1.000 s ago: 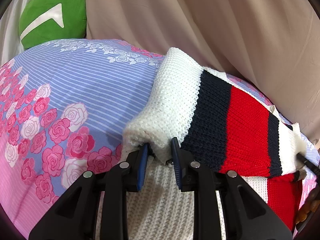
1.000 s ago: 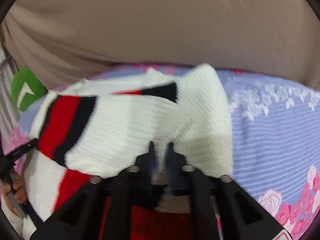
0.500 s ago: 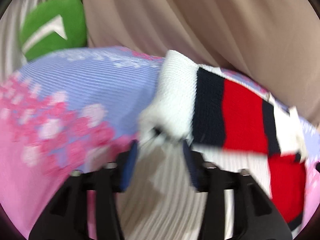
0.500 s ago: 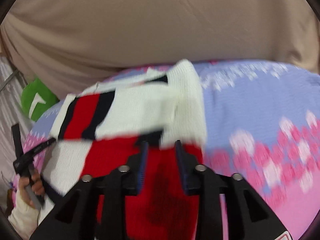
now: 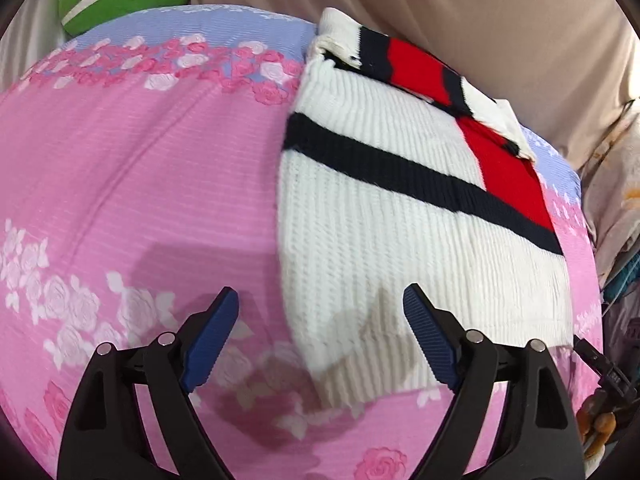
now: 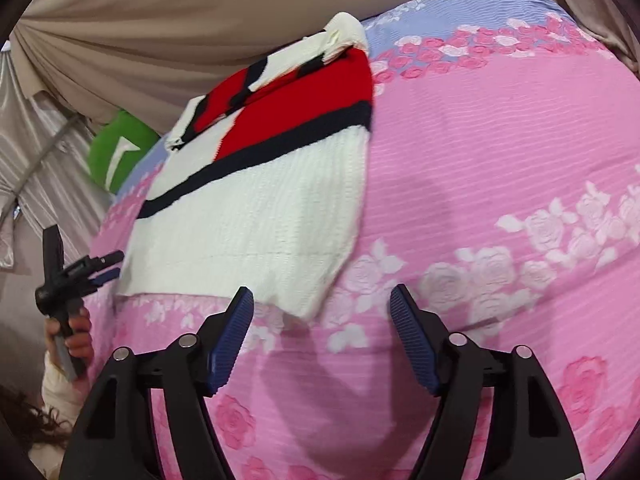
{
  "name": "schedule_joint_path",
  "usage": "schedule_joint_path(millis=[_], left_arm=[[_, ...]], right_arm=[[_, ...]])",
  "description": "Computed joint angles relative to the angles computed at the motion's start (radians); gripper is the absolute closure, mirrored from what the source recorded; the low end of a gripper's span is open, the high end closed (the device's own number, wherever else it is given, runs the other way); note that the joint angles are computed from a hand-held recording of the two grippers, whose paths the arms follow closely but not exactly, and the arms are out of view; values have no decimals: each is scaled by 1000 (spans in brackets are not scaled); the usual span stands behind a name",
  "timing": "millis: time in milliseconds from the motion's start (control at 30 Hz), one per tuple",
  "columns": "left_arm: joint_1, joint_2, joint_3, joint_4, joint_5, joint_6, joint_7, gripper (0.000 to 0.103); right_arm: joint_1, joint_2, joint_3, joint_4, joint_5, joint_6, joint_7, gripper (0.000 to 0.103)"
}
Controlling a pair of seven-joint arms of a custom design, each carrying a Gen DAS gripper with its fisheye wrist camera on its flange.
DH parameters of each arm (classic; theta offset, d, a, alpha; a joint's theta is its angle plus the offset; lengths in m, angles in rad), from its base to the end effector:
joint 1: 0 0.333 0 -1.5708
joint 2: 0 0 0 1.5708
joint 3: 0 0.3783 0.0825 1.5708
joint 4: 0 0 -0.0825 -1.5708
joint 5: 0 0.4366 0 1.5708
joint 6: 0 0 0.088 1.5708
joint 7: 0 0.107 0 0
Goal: Fold small clothes
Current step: 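Open both grippers and release the folded sweater, then grasp the hem with both grippers and fold it up toward the collar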
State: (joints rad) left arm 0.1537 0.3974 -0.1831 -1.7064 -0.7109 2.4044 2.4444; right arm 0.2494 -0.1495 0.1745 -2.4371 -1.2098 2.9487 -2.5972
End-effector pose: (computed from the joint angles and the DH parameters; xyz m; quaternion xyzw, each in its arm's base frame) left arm 0.7564 -0.0093 0.4290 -0.5173 0.7888 -0.3312 0.0211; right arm 0.4445 0.2698 0.4294 -0.4479 0.8035 -0.1395 0.3665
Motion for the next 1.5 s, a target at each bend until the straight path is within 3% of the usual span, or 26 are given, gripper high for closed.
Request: schedule_joint_path(millis=[67,100,233,267,433,700,900,1067,1133,1167,1233,1267,1300,1333,1367,1500], left_arm=[[21,-4,-17,-4,-50,-53,15,15],[20,-6,-19,-8,-64,-54,17,13],[-9,-21,-15,-41,-75,24,20,12],[-12,-19,-17,-41,-81,33,24,12],[-54,-20,-12,-60,-29,142,18,12],[-94,-40,-28,-141,49,347,30,12],[-85,-39,-45,-151,62,380,19,12],[-62,-42,-62,-141,28,330,27,12],[-68,-47,-59,-144,27,327,27,19],[-69,-49,-60,-146,22,328,32,22],[-62,-50,-63,-136,3,298,31,50],[-53,-47,-64,-120,-11,256,29,59],[-39,-37,-63,-88,-25,170,14,78],[-31,-25,-57,-58,-31,92,-6,84],[-25,-16,-53,-37,-43,43,-19,86],[5,-50,-50,-46,-131,-24,45,91]], right_arm=[[-20,38,5,44,-119,43,108,27],[-11,51,-2,58,-114,36,106,23],[33,95,-21,106,-43,-21,21,13],[38,106,-28,117,-48,-13,16,5],[79,140,-44,160,68,-98,-109,5],[118,168,-57,201,58,-204,-125,5],[137,178,-60,216,90,-257,-173,5],[135,172,-69,209,38,-226,-97,5],[133,170,-71,207,-11,-210,-32,13],[130,169,-72,206,-31,-202,-6,21],[126,169,-73,206,-58,-193,33,40],[124,168,-74,205,-64,-189,51,58],[118,167,-79,200,-94,-161,96,81],[103,172,-92,195,-174,-80,195,93],[95,171,-98,194,-259,-47,299,92],[103,113,-71,168,-439,-111,470,94]])
